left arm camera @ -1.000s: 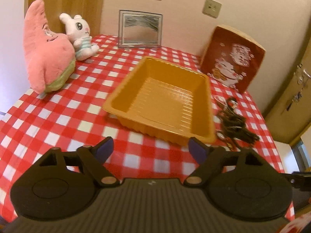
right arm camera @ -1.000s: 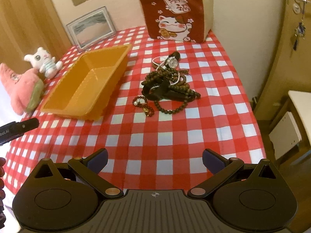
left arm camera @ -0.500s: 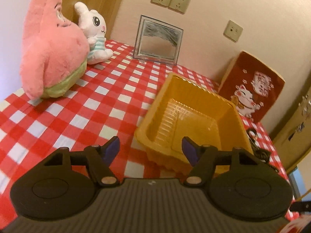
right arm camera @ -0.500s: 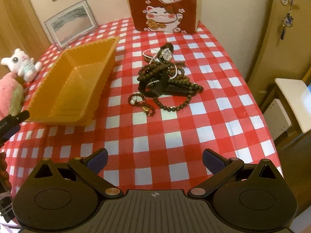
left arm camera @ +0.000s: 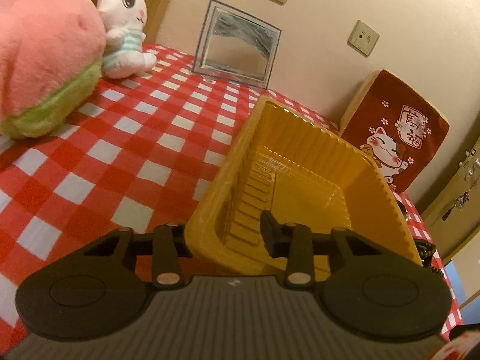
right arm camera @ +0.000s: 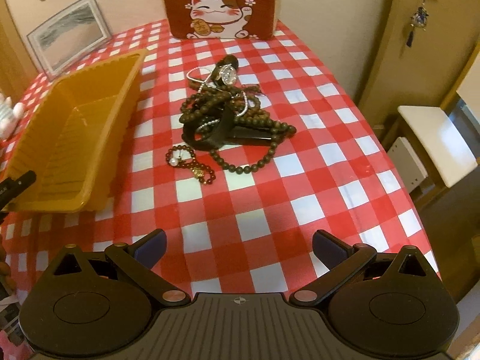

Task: Organize jewelry
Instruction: 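Grasp the orange tray rim with the left tool and tilt it up, then drop a dark bead strand into the tray with right tool while left tool holds tray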

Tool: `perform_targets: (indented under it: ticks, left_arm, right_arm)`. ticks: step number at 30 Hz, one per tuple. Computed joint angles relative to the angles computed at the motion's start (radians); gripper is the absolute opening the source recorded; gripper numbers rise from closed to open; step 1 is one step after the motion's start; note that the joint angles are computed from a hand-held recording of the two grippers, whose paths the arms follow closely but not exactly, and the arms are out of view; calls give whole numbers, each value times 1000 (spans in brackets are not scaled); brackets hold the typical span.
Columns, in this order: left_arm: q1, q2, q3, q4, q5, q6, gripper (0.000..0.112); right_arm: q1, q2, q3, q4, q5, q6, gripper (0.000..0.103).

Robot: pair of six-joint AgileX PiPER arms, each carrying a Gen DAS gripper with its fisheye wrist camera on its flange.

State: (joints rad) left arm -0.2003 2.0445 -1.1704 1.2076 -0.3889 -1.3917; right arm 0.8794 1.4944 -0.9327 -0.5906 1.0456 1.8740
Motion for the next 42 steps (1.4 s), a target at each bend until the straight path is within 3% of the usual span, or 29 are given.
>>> perform_targets:
  ticks: [4, 7, 10, 14, 21, 27, 29, 31, 35, 42]
  left_arm:
    - [-6, 11, -26, 6, -7, 39, 12]
    - [-14, 21, -59, 53, 4, 38, 6]
    - [-16, 32, -80, 70, -7, 64, 4]
    - [-19, 45, -138, 213, -23, 9, 2]
    - [-34, 65, -197, 217, -16, 130, 2]
    - [-38, 74, -199, 133, -50, 327, 2]
    - [-42, 86, -210, 135, -57, 341, 2]
    - [-46, 93, -227, 144, -57, 340, 3]
    - [-52, 87, -246, 168, -51, 322, 2]
    - [-62, 84, -267, 218, -23, 239, 2]
  right_arm:
    - [-4, 12, -10, 12, 14, 4, 103]
    - [-3, 18, -11, 22, 20, 17, 103]
    - [-1, 25, -10, 28, 27, 35, 103]
    - [12, 27, -10, 28, 54, 68, 103]
    - [29, 41, -22, 9, 101, 128, 103]
    - [38, 47, -11, -73, 100, 159, 103]
    - [31, 39, 2, -110, 85, 166, 97]
    - [8, 25, 23, -143, 47, 154, 85]
    - [-45, 11, 48, -216, -18, 154, 73]
    - [-218, -24, 103, -368, -235, 184, 43]
